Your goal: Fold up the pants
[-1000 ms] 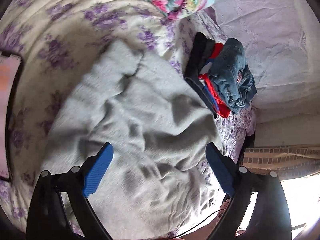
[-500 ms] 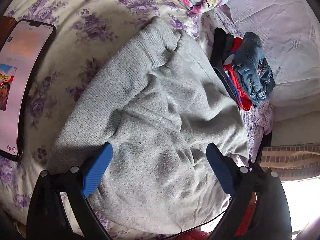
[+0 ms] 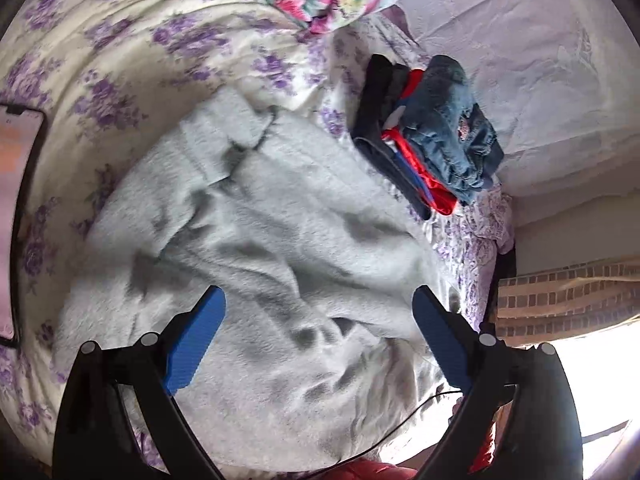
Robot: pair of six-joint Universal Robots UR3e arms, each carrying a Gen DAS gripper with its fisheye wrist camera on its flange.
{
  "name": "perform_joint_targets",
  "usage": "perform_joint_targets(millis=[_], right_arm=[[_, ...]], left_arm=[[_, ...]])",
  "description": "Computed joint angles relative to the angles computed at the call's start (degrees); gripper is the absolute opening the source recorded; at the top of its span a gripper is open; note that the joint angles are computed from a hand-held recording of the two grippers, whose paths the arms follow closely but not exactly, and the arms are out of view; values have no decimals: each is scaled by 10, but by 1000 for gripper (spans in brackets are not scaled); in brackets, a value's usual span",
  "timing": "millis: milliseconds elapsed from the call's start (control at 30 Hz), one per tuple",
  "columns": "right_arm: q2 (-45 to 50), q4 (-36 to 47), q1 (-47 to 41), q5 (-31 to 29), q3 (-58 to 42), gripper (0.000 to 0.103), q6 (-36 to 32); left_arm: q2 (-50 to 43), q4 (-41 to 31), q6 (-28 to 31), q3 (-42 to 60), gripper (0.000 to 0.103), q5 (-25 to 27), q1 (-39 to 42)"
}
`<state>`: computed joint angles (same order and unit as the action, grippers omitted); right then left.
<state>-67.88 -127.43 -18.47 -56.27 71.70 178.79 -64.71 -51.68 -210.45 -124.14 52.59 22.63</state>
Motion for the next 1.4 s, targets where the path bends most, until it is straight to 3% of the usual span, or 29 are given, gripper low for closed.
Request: perform_joint_targets(millis=[100,167,200,233,267,333,400,500,567,633,700,767,833,867,1000,1067,1133,1200,1267,1333,1400], right_arm=[[27,76,87,2,-48,53,-69],[90,148,155,-42,-123,65,-91],[129,169,184,-74,-156,66,-91],[151,160,203,-103,-165,69,-83],[149,121,215,-123,-157,70,-82],[148,141,225,-138,-182,70,-84],[92,106,202,-94,-128,70,-84],[17,52,186,-100,-43,81,-84],[-10,62,181,-89,-2,81,-89],[-31,66,188,-97,51,83,-104],[-32,49,214,-141,102,91,-112],[-53,-36,235,-172,173,98,-149],[-65,-16,251,-195,163,97,-170],[-87,-6,236,-169,170,97,-180],[-226,-29,132,-132,268,97,-186],[-278,-29,54,-125,329,98,-171],[-255,39,-2,-161,340,99,-151],[-281,38,-56,-122,382,98,-159],[-293,27,-35,-145,364,98,-138],[-299,5,-21,-114,356,98,-125],[-280,-38,15,-96,343,98,-109]], left_arm=[[-113,52,-7,52,92,12,-36],[-195,36,-17,112,92,111,-76],[-218,51,-23,110,82,129,-75],[-223,89,-30,84,72,117,-57],[-216,117,-45,62,70,102,-37],[-204,104,-70,56,70,72,-12],[-182,72,-52,58,71,52,-1],[-101,7,-8,39,95,25,13],[-32,-43,29,11,95,8,24],[15,-85,45,-4,95,34,5],[33,-108,54,-20,95,92,-25],[38,-54,84,-62,95,114,-49],[13,-54,71,-32,95,158,-91],[5,-78,62,-4,95,167,-103],[106,-123,97,-26,98,97,-55],[113,-141,103,-51,98,118,-57],[132,-104,103,-96,98,122,-59],[83,-82,62,-63,98,168,-108],[75,-89,42,-33,98,164,-113],[123,-68,48,-47,98,100,-73],[96,-29,26,-21,98,132,-94]])
